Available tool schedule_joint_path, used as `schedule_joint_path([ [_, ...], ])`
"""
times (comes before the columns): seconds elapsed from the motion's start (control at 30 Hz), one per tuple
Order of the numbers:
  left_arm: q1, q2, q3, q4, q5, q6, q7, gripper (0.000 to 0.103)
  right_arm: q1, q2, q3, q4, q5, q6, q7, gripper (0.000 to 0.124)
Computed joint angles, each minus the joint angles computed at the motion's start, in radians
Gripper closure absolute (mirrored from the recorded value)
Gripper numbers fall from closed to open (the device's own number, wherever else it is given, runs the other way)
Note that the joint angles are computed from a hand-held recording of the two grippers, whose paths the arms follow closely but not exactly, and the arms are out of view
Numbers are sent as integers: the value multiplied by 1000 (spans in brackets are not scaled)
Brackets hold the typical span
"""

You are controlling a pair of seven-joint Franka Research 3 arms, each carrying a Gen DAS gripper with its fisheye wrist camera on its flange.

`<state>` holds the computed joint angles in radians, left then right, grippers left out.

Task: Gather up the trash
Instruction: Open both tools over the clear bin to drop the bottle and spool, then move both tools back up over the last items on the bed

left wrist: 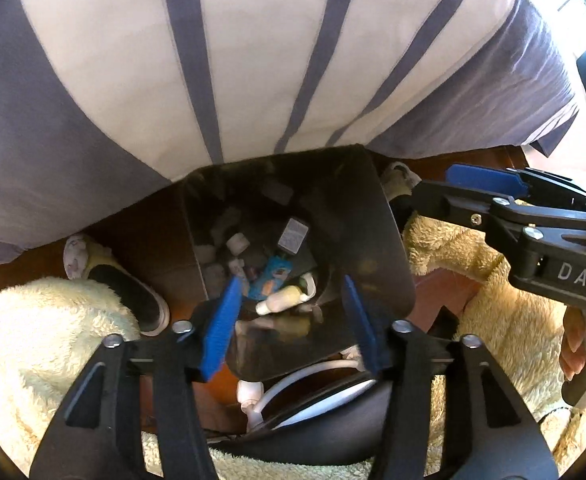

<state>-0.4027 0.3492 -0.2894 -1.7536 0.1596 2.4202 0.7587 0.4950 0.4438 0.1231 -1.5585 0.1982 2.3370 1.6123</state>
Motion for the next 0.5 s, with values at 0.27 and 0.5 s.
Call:
schedule_joint_path([
  [0.27,-12,-34,16,-16,56,2,-54,21,8,-36,-18,-42,-46,56,53,40],
  [0.5,-27,-96,32,-31,161,-13,-113,16,4,-79,-12,-74,-58,105,53,36],
])
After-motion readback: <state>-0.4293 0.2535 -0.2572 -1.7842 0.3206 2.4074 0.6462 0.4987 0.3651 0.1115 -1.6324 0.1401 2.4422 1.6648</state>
